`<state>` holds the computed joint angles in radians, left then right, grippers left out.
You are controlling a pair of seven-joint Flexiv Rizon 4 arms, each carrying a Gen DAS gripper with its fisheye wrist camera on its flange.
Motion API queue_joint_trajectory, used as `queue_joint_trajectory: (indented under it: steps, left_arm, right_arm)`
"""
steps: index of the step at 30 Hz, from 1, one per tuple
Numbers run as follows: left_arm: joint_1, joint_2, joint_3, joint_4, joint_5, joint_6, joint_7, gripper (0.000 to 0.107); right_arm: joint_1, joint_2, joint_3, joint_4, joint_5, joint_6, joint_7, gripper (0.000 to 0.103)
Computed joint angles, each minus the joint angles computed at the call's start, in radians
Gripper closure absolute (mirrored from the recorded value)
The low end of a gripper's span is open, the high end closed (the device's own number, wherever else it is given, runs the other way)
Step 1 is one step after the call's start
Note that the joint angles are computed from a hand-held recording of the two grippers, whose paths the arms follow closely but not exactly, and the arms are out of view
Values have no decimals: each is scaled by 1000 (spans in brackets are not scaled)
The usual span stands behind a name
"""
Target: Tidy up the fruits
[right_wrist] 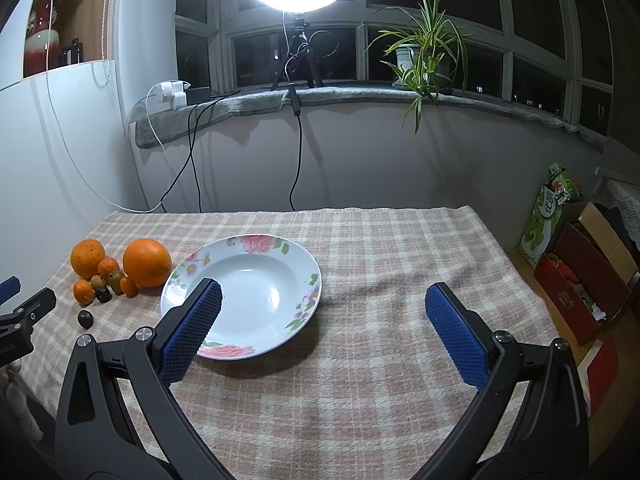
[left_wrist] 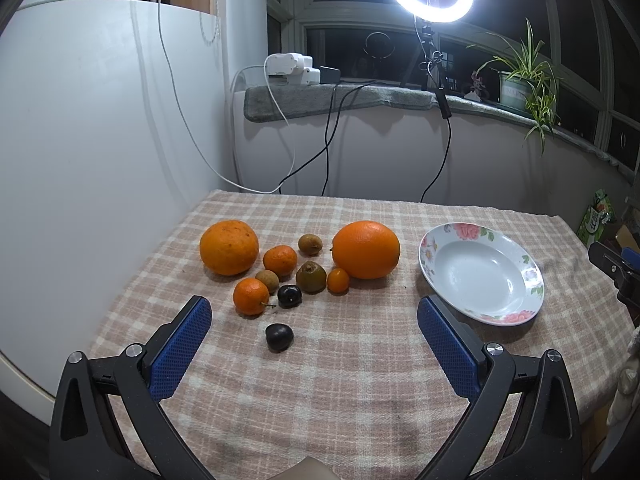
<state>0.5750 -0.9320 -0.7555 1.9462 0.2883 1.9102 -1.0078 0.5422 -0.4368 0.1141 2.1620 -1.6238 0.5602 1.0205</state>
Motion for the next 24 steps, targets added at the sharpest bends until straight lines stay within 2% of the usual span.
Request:
queue_joint_trajectory:
  steps: [24]
  left_arm:
    - [-5, -7, 3, -9, -9, -11, 0, 5]
  right_arm:
    - [-3, -15, -6, -19, -10, 27, -8, 0]
